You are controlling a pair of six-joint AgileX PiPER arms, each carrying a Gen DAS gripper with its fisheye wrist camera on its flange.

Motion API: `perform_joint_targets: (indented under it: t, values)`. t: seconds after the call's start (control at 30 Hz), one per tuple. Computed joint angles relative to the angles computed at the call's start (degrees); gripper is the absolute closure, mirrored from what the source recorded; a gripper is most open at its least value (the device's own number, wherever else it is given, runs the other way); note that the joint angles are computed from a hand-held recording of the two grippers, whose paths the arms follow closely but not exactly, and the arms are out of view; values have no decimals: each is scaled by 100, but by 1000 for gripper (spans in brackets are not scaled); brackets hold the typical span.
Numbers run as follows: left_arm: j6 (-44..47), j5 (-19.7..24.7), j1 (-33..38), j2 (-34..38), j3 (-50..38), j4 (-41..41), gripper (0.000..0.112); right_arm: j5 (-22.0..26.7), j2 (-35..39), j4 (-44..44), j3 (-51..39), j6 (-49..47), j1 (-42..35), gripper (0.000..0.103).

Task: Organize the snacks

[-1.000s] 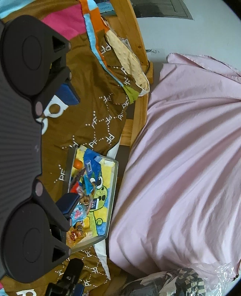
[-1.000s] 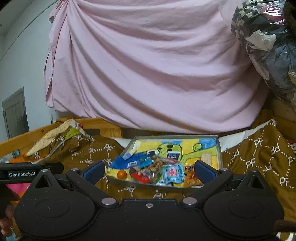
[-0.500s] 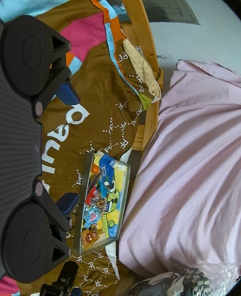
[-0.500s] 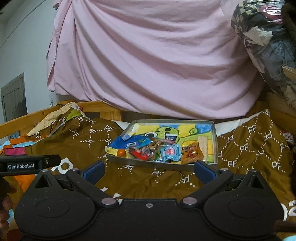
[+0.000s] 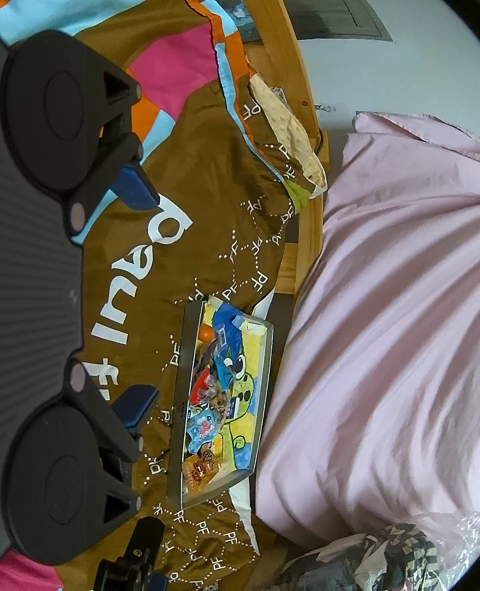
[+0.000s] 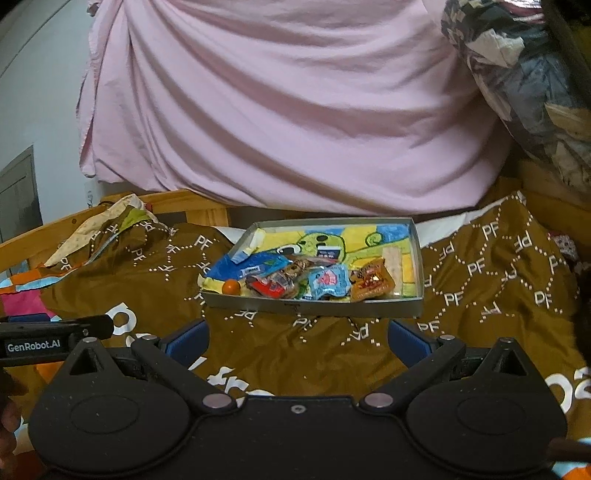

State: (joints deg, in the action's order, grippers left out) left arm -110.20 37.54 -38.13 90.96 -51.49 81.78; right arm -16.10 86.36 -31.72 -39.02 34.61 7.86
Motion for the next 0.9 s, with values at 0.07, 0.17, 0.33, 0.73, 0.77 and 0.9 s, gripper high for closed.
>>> perform_joint_targets:
  t: [0.07, 0.17, 0.33, 0.73, 0.77, 0.9]
  values:
    - [14, -14, 1, 41, -14, -1, 10, 33, 57, 33, -23, 4, 7, 1]
    - [45, -27, 7, 98, -37, -14, 10, 83, 125, 193, -49, -131, 37, 1]
    - [53, -43, 8, 129, -50, -30, 10, 122, 173, 199, -73, -102, 32, 1]
    - [65, -4, -6, 127, -63, -46, 10, 174, 166, 343, -71, -263, 64, 1]
    - [65, -4, -6, 127, -63, -46, 10, 174, 166, 343, -71, -263, 64, 1]
    - [68, 1, -12, 129, -65, -54, 10, 169, 170, 314, -73, -237, 57, 1]
